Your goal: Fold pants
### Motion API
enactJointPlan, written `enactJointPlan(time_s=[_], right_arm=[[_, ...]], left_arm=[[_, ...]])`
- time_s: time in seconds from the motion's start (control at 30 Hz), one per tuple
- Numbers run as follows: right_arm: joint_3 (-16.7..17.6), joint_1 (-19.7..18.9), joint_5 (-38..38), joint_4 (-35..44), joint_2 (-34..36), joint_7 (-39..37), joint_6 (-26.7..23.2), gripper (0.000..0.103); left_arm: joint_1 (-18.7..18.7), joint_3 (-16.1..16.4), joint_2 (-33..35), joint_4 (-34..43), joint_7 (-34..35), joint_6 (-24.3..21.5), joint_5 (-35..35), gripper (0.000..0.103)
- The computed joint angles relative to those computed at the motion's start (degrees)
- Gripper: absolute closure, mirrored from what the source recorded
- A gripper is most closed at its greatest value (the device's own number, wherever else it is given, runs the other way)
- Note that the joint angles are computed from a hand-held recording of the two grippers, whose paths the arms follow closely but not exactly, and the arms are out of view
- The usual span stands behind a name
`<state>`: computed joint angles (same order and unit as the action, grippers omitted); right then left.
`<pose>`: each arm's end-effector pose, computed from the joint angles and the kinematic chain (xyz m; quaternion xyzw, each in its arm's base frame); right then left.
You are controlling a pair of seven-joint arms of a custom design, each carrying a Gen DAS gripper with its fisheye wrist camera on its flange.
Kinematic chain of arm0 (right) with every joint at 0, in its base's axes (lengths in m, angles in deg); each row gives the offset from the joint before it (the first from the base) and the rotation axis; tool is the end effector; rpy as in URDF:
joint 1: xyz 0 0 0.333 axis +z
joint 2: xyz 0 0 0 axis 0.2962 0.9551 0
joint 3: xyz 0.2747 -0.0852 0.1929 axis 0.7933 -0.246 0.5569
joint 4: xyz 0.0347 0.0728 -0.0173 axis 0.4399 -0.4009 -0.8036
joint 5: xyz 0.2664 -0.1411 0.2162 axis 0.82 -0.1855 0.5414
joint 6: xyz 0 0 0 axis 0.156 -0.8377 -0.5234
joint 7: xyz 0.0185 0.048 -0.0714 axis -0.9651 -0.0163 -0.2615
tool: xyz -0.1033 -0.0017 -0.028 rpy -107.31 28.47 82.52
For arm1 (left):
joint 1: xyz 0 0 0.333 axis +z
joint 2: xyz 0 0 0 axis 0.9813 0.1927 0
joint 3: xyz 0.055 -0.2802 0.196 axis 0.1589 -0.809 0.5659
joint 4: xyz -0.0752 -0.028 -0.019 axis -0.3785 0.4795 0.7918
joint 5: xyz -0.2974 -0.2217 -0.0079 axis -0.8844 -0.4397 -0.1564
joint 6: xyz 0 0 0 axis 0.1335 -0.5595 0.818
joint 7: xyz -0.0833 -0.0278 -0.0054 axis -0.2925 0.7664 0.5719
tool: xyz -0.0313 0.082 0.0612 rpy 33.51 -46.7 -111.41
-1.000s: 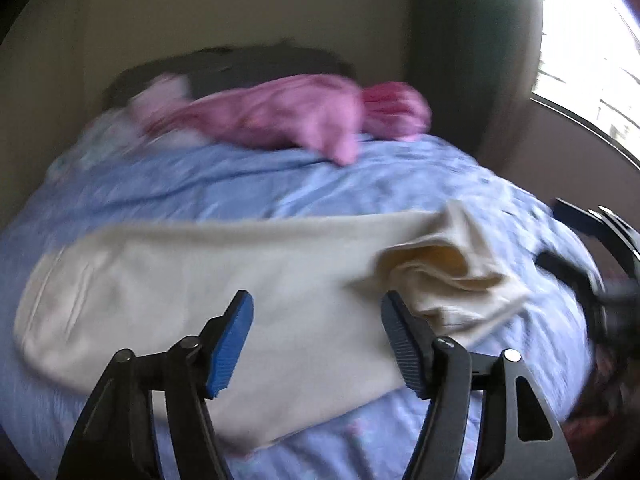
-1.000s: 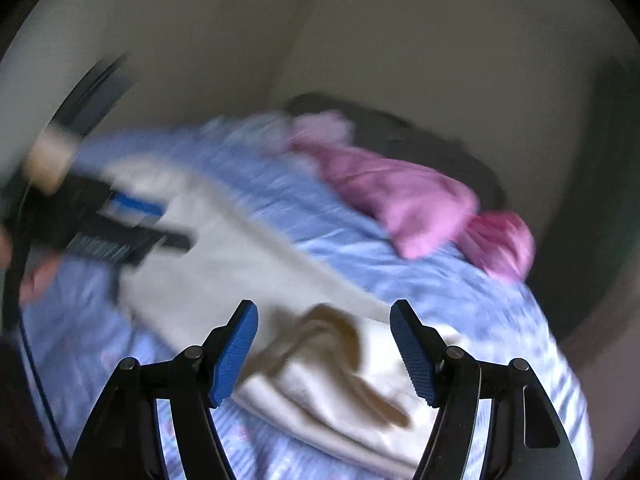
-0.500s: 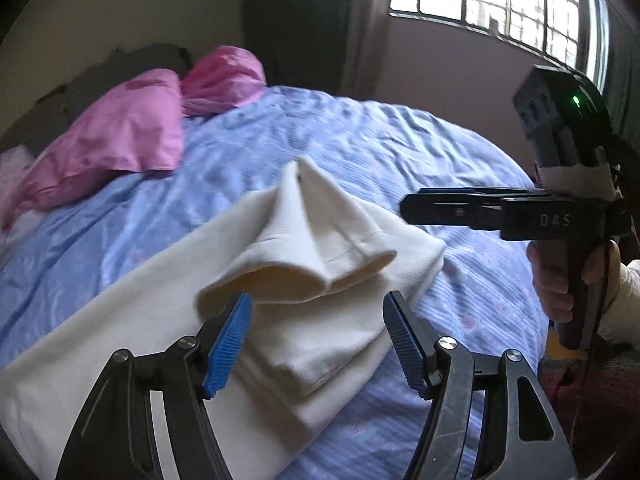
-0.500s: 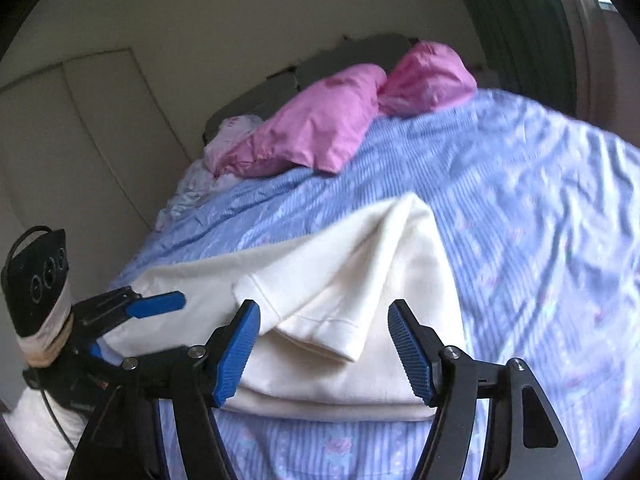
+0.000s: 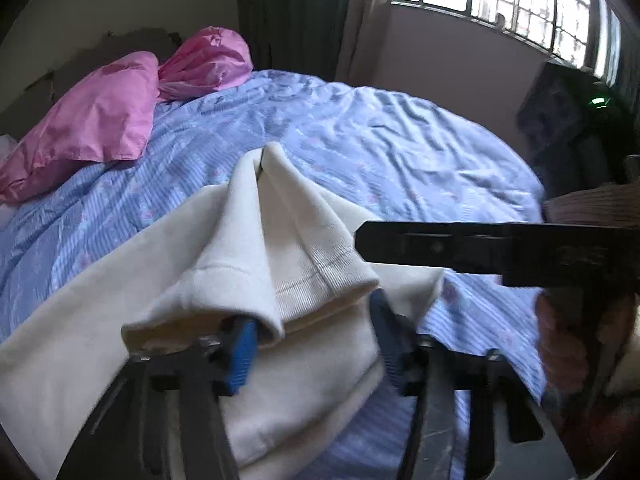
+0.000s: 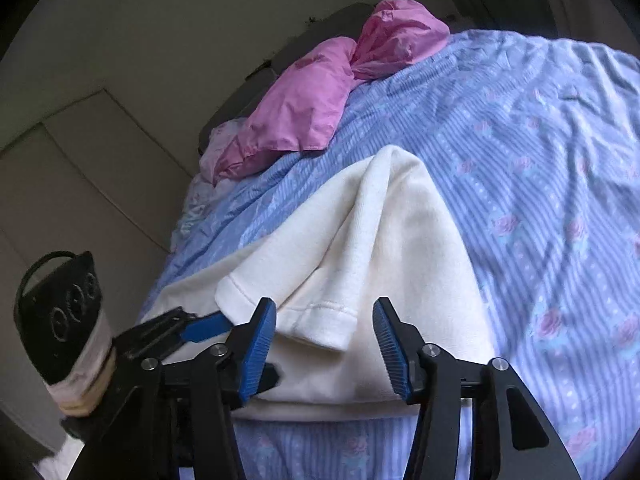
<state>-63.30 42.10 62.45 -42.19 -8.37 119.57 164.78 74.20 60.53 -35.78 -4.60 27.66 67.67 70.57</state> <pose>0.7040 0.4110 0.5645 -0.6770 0.5504 0.0650 0.4843 0.6736 -0.1880 0.5857 -0.5373 0.7649 -0.2997 0.1910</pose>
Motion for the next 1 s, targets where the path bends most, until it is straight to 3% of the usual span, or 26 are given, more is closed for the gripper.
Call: enactJointPlan(time_s=[0.23,0.43,0.53,0.6,0.63,0.83,0.93,1.0], right_arm=[[-3.1,1.3,-3.1,-5.7,-3.3,2.5,5.2,0.051],[-6.4,2.8,-8.8,-6.9,-4.3,7.1,6.0,0.051],[-5.3,2.1,-8.9,-7.1,-4.3,7.2,6.2,0.051],[-5.0,1.9,-9.1,-7.5,-4.5,7.1,6.4,0.051],[-4.9,1.9,-9.1,-8.0,-4.8,6.9,6.8,0.051],[-5.8,2.2,-10.2,-10.2,-6.5,8.1,9.2,0.051],[-6.5,2.7,-11.3,-11.4,-7.5,8.8,10.9,0.051],[-6.3,2.8,-11.7,-11.2,-7.7,8.4,11.4,0.051]], left_arm=[[-0.9,0.2,2.4,1.9,-3.1,0.0,1.0,0.060],[-2.2,1.0,2.3,0.9,-4.9,0.8,3.7,0.051],[-3.1,1.8,3.3,2.3,-7.4,0.3,5.9,0.065],[-3.1,2.0,3.4,2.8,-8.7,0.1,6.5,0.088],[-3.0,2.1,3.2,2.8,-9.3,0.3,6.6,0.091],[-0.4,2.8,1.1,2.9,-15.3,4.7,4.0,0.093],[1.3,4.2,1.5,6.2,-20.8,4.5,2.8,0.093],[2.3,5.5,3.5,11.0,-24.6,1.6,3.0,0.093]])
